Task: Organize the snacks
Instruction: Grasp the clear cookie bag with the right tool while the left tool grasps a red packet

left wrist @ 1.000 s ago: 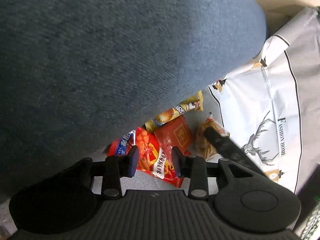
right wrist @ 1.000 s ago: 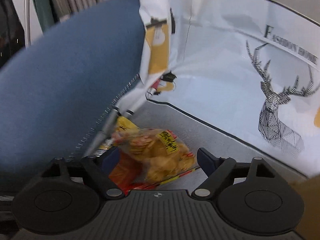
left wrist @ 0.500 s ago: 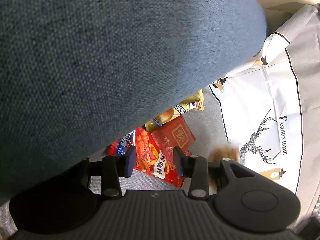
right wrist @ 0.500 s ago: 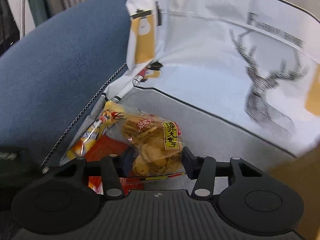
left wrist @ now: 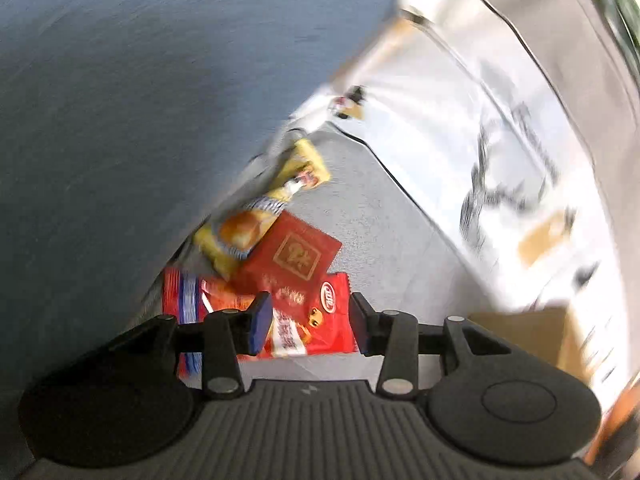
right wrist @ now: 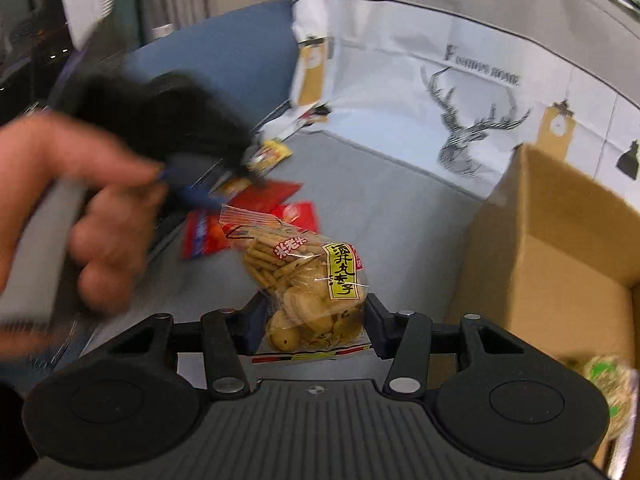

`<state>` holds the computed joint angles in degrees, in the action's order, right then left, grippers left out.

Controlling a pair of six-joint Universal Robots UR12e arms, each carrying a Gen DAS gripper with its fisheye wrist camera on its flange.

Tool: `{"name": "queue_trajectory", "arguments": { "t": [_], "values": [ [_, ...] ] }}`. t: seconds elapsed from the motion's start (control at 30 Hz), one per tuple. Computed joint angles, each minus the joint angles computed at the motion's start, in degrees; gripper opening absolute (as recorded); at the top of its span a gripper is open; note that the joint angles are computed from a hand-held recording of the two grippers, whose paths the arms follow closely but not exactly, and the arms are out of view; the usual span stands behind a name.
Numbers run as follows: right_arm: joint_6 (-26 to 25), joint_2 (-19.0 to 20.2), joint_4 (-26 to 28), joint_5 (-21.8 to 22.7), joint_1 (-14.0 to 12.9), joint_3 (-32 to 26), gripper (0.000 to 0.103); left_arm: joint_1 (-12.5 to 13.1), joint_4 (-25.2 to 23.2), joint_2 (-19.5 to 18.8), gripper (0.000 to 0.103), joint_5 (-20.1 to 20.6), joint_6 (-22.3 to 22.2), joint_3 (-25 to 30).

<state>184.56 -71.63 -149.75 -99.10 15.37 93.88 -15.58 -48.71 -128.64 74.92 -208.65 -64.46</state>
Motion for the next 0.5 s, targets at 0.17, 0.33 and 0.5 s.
{"name": "queue_trajectory", "arguments": {
  "t": [0.17, 0.33, 0.5],
  "values": [
    [-2.1, 0.6, -0.6, 2.0, 1.2, 1.7, 0.052, -2.1, -0.4, -1.2, 0.047, 7.7, 13.2, 1.8],
    [-1.4, 2.2, -0.5, -0.5, 1.8, 1.3, 0.052, -3.2, -0.6, -2.1, 0.053, 11.6, 17.7, 2.1],
    [-0.2, 2.8, 0.5, -1.0, 1.8, 0.9, 0.052, -3.6, -0.8, -2.9, 0.059, 13.3, 20.4, 2.5]
  ]
}}
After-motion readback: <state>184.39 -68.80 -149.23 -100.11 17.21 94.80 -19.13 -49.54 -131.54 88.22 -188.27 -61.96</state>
